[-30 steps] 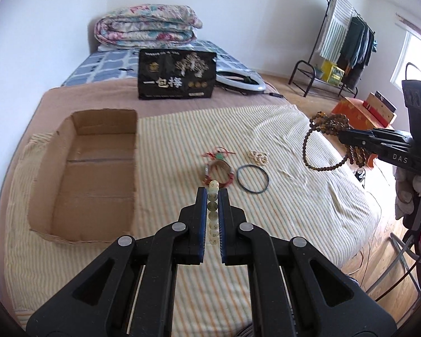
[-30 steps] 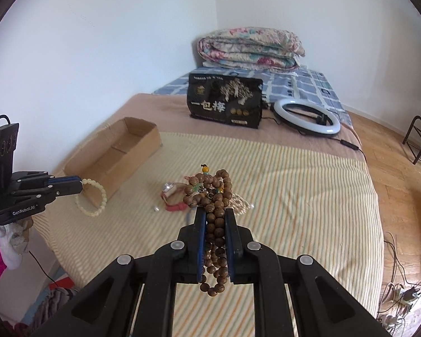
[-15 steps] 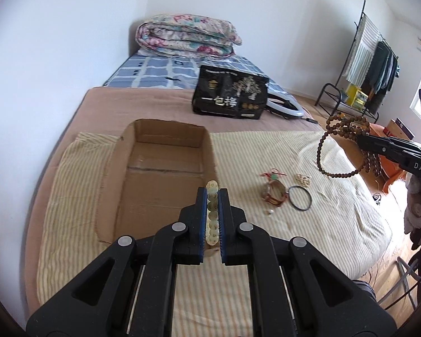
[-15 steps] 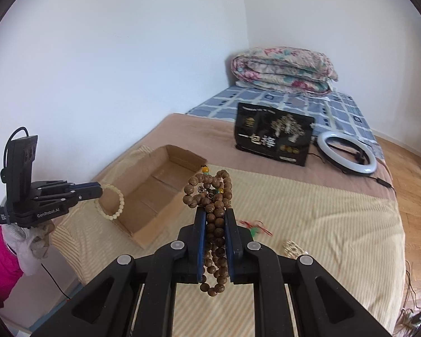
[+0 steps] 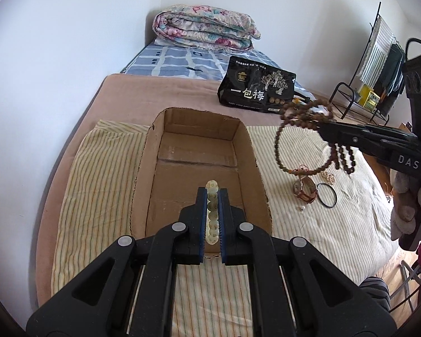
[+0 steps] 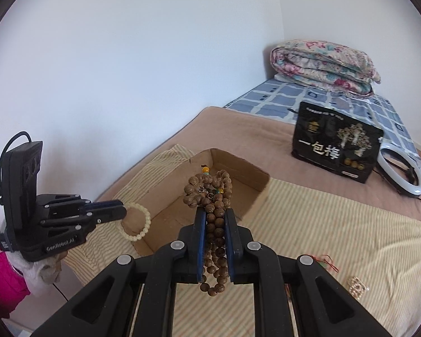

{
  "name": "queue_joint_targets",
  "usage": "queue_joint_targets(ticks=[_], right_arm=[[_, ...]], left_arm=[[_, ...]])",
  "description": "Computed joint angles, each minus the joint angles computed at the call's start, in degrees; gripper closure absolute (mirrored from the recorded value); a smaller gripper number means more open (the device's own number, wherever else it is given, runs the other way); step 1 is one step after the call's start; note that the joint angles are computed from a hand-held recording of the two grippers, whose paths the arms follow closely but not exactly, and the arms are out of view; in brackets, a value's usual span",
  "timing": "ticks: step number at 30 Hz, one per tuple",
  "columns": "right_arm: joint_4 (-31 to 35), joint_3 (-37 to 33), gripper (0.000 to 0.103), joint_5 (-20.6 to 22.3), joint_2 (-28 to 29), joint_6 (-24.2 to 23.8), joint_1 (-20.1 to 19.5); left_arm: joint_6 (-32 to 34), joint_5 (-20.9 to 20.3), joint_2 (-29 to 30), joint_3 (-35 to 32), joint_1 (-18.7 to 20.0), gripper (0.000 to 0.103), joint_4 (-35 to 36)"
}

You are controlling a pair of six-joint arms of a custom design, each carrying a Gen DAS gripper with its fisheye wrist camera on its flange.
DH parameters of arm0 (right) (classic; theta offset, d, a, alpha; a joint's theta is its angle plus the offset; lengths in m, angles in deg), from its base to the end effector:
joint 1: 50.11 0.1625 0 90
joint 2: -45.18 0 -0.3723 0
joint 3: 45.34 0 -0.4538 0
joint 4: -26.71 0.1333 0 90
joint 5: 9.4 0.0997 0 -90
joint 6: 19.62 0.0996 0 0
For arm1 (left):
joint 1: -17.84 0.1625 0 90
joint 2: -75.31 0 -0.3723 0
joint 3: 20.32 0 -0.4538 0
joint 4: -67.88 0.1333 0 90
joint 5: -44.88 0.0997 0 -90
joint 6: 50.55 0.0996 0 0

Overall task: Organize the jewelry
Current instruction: 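Carry the necklace with the right tool while the left carries the bracelet over the box, then open the right tool to drop the necklace while the left drops the bracelet into the box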

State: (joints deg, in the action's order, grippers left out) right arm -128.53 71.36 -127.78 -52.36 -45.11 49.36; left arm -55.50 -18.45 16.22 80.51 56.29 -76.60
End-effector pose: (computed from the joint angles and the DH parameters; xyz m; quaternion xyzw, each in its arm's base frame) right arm 0.1690 -0.4910 0.3937 0.1765 -0.8798 0.3443 0.2763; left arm -0.3958 -0.5416 0.1150 0.3590 0.8983 -0.2036 0.1508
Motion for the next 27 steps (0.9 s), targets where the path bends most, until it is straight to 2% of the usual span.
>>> queue_joint_targets(ticks=[9, 20, 24, 25, 26, 27], right_arm=[[-1.0, -3.6, 0.093, 2.4, 7.3, 1.4, -2.3], [-0.5, -4.9, 0.091, 2.1, 11.1, 3.0, -4.9], [-0.4, -4.9, 0.077, 1.9, 11.3, 3.7, -5.3], [-0.4, -4.7, 0.069, 2.3, 11.1, 3.8, -5.4], [-0.7, -4.6, 0.064, 2.0, 10.9, 3.8, -5.2], [-0.8, -4.5, 0.062, 1.5, 10.8, 3.7, -5.0]], left_arm=[[0.1, -0.4, 1.6, -1.0, 1.5, 0.098, 0.5], [-0.8, -1.4, 3.5, -2.1, 3.2, 0.098, 1.7], [-0.4, -0.9, 3.9, -2.3, 3.1, 0.097, 1.7], [-0.5, -0.8, 4.0, -2.4, 3.1, 0.093, 2.0], [-0.5, -0.6, 4.0, -2.4, 3.0, 0.084, 1.9], [-0.4, -0.5, 3.9, -2.3, 3.0, 0.083, 1.5]])
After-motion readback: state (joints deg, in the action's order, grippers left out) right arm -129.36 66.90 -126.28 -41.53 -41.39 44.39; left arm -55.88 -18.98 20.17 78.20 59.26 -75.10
